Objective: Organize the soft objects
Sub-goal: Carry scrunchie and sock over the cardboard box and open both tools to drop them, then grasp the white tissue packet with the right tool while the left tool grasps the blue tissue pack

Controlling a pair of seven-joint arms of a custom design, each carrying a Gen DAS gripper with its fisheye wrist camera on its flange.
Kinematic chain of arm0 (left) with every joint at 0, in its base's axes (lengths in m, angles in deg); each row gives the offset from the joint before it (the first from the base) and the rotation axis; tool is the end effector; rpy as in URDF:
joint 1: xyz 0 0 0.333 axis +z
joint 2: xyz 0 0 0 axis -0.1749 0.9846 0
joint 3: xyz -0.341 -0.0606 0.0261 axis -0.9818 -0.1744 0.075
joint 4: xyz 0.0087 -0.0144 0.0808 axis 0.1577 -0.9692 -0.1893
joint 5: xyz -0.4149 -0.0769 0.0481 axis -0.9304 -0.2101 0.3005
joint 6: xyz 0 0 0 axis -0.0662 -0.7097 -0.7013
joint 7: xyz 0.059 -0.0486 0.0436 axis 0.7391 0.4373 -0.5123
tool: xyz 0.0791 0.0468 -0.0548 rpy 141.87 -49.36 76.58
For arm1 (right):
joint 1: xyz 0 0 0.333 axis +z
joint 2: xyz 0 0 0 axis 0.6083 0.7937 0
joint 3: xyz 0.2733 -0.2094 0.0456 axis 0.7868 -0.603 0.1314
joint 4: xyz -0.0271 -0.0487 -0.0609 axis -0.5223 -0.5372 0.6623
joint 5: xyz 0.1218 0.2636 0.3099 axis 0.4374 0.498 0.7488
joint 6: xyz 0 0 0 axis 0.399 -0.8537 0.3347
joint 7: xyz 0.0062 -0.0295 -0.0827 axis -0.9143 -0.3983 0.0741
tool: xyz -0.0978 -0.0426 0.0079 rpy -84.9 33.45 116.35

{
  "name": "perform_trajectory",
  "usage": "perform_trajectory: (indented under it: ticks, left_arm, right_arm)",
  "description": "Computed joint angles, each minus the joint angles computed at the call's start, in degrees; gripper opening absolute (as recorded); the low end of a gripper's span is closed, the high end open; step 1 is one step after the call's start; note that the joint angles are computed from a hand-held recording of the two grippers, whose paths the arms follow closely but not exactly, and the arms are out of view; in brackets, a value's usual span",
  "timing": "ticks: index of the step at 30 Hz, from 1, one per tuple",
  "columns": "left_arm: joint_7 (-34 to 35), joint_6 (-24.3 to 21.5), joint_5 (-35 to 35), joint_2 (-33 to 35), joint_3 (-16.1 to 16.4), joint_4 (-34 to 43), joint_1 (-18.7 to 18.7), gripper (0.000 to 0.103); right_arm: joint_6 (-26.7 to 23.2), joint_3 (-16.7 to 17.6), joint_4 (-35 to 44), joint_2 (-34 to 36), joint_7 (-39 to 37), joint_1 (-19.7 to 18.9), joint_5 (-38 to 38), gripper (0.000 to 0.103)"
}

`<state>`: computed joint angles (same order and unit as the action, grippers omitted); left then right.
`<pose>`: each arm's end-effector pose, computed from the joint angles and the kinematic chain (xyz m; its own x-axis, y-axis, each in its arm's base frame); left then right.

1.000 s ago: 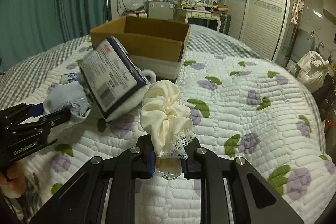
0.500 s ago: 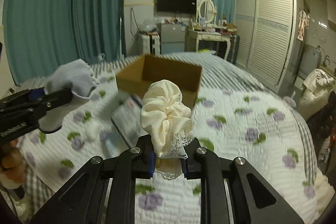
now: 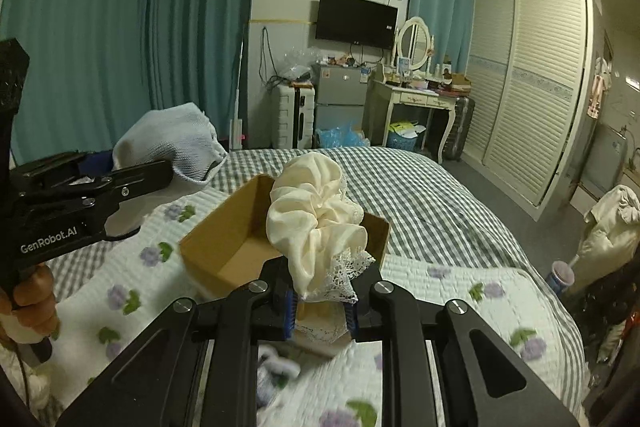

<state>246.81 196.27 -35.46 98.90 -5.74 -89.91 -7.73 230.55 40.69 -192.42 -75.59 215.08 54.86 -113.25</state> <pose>0.6816 -0.0798 0.5126 -0.3289 -0.9426 0.0574 -0.4469 0.1018 -0.8888 0.6135 0.2397 0.5370 0.2232 -0.9713 0.0821 -0.4939 -0.1853 -0.8495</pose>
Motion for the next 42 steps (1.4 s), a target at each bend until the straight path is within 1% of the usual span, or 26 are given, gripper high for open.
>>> perform_trajectory:
  ticks: [4,5,6,7,10,13,14,15,16,17,19,20,21,24,27,28,29,31,32,33,35,36,38,40,41,42]
  left_arm:
    - [-15.52,-0.96,16.58,5.75,5.35,3.91,-4.46,0.048]
    - [-20.50,-1.27,21.92,7.57,8.10,5.14,-6.72,0.048]
    - [-22.83,-1.42,24.64,8.63,9.14,5.83,-7.49,0.048]
    - [-24.79,-1.55,27.01,9.60,9.93,6.41,-8.10,0.048]
    - [-30.05,-3.11,32.63,12.61,11.68,8.57,-9.17,0.048]
    - [-34.14,-3.08,37.26,13.72,12.72,9.34,-10.24,0.048]
    - [-35.19,-2.43,38.89,14.00,13.11,9.49,-10.77,0.049]
    - [-35.94,-1.85,40.28,14.08,13.26,9.46,-11.05,0.054]
    - [-36.07,-1.59,41.02,13.99,12.56,9.28,-10.54,0.054]
    - [-36.18,-2.20,41.49,13.91,11.69,9.46,-9.79,0.058]
    - [-41.40,-3.87,44.84,13.91,14.63,10.28,-11.65,0.068]
    - [-44.13,-5.00,46.39,13.51,16.02,10.40,-12.52,0.075]
    - [-44.82,-5.24,46.89,13.00,15.51,10.15,-11.93,0.078]
    - [-47.17,-4.91,48.18,9.49,14.10,7.27,-10.27,0.078]
    - [-46.91,-3.76,47.37,4.66,10.06,3.23,-6.33,0.079]
    - [-46.67,-3.26,47.12,3.06,8.77,1.92,-5.08,0.079]
    - [-45.42,-2.18,45.52,0.10,6.88,-0.70,-3.33,0.079]
    - [-41.28,-0.98,40.64,-3.71,3.67,-3.89,-0.34,0.084]
    - [-38.61,-0.18,37.22,-6.00,2.52,-5.71,0.69,0.091]
    - [-33.36,0.82,31.10,-8.77,1.13,-7.81,1.84,0.093]
    - [-23.51,1.66,20.29,-13.05,1.02,-10.67,1.84,0.093]
    - [-20.40,1.69,16.97,-14.76,1.80,-11.97,1.13,0.093]
    - [-14.36,1.69,11.00,-18.41,4.09,-15.15,-0.77,0.093]
    - [-11.54,2.75,8.62,-20.54,6.08,-17.67,-2.65,0.093]
    - [-6.75,4.17,4.07,-21.94,7.93,-19.44,-4.85,0.093]
    - [-4.51,5.21,1.97,-22.48,9.18,-20.37,-6.34,0.093]
  right_arm:
    - [-1.33,3.38,6.96,8.12,-13.81,-3.69,14.28,0.018]
    - [-1.82,4.14,8.83,10.26,-16.45,-4.48,17.25,0.018]
    - [-2.05,4.78,9.82,11.53,-18.71,-5.17,19.71,0.018]
    - [-2.52,6.01,11.42,13.45,-21.50,-6.28,22.76,0.018]
    - [-3.18,7.33,14.53,17.28,-26.60,-7.63,28.29,0.018]
    - [-2.83,10.48,15.95,19.56,-32.50,-10.66,34.27,0.018]
    - [-2.33,11.03,15.89,19.91,-33.79,-11.20,35.73,0.018]
    - [-1.71,11.72,15.68,20.14,-35.23,-11.89,37.18,0.018]
    - [-1.31,12.31,15.44,20.13,-36.44,-12.42,38.54,0.021]
    - [-1.11,13.09,15.15,20.04,-37.66,-13.09,40.05,0.026]
    - [-0.84,14.58,14.07,19.10,-39.81,-14.59,43.23,0.053]
    - [-0.42,15.03,13.26,18.29,-40.82,-15.03,44.48,0.056]
    - [-0.01,15.05,12.40,17.47,-41.57,-15.02,45.40,0.057]
    - [0.43,10.08,9.44,13.43,-39.76,-10.84,44.62,0.062]
    - [0.24,7.69,5.53,8.14,-38.36,-8.54,43.83,0.067]
    - [0.17,7.73,3.74,5.77,-39.08,-8.47,44.04,0.069]
    - [0.01,5.78,2.33,3.75,-36.74,-6.53,41.75,0.071]
    - [-0.37,3.03,-1.57,-1.67,-32.19,-3.73,36.24,0.079]
    - [-0.69,2.91,-3.16,-4.01,-31.02,-3.38,34.60,0.080]
    - [-1.12,3.09,-4.06,-5.59,-30.28,-3.30,33.57,0.083]
    - [-2.18,3.95,-7.43,-10.65,-26.29,-3.26,28.47,0.089]
    - [-2.33,4.77,-9.36,-12.92,-24.76,-3.52,26.57,0.093]
    - [-2.76,6.22,-11.74,-15.99,-23.15,-4.01,24.60,0.096]
    - [-2.91,7.37,-14.29,-18.83,-22.54,-3.82,23.89,0.098]
    - [-2.82,7.70,-15.25,-19.73,-22.52,-3.64,23.92,0.098]
    - [-2.53,8.32,-16.74,-20.90,-21.97,-3.66,23.62,0.098]
